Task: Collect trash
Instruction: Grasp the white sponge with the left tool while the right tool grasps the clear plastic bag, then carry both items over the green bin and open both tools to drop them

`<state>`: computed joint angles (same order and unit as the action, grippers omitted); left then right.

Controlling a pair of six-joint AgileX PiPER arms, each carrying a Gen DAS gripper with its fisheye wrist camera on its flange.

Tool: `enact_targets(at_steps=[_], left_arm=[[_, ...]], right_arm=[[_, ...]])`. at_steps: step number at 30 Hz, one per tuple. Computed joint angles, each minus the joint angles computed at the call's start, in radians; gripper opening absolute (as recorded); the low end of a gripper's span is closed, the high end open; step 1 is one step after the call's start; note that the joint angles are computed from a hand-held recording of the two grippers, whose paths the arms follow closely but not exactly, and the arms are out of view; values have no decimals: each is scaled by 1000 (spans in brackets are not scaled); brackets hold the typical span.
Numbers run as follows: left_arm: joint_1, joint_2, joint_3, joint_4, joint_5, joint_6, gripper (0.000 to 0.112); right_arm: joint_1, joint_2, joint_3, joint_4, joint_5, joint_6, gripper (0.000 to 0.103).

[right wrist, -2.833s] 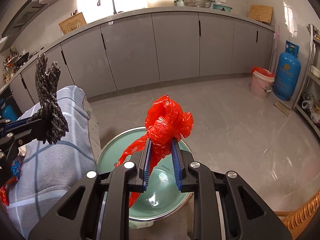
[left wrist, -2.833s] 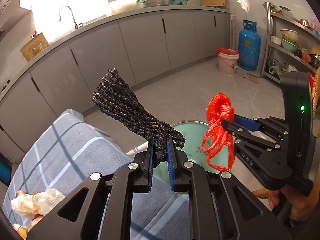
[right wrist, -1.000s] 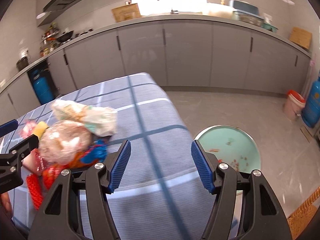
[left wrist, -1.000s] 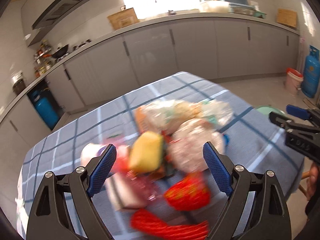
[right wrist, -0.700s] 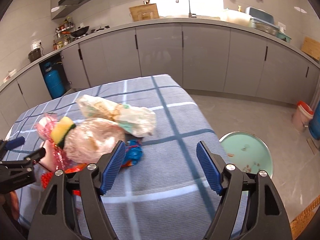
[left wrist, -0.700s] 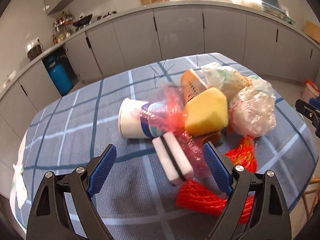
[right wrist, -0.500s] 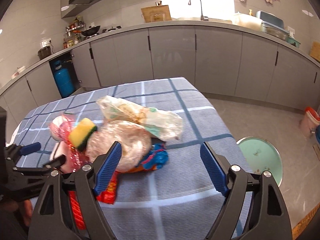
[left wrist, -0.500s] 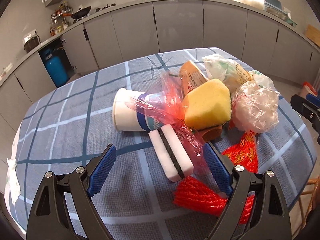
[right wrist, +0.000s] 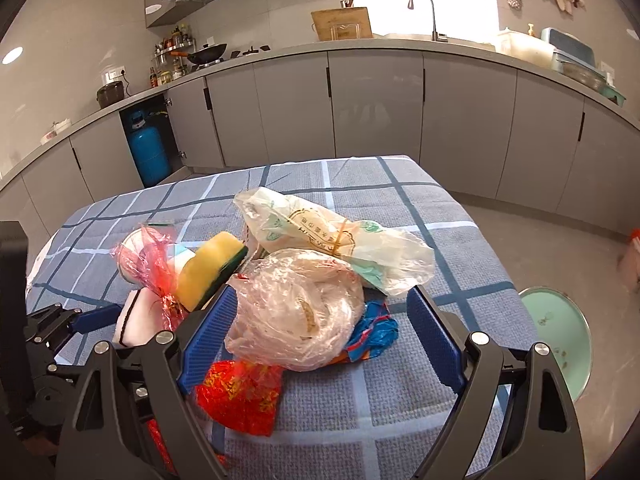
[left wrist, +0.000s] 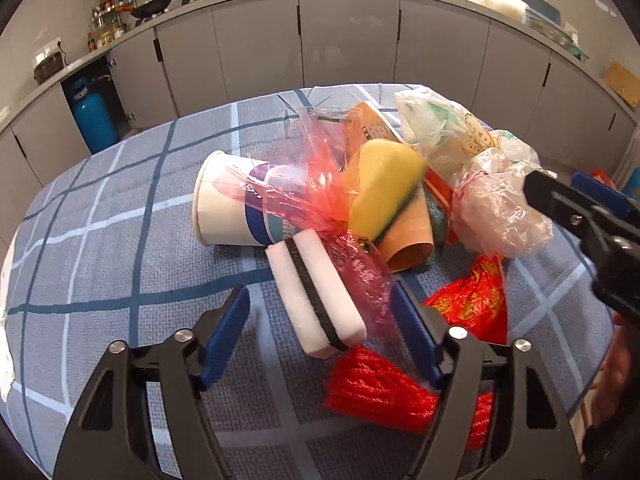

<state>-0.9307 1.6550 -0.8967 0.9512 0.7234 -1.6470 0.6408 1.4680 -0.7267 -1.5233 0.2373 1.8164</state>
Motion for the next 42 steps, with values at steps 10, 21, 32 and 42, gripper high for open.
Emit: enact_targets(at_steps=[10,21,32,42], left_arm=[[21,-22,21,-32,-63,20,33],[-111,-87,-9,46,168,-34,30],[-153,-138,-41,92,306,-15,30],[-159,-69,-168,108,313,87,30]], right_arm=[[-26,48,-13,121,-110,-178,25],[-22,-21,26,-84,-121,21,18],[-16,-154,74,1,-116,-58,17],[-89,-260,130,-50,-140,-15,17]])
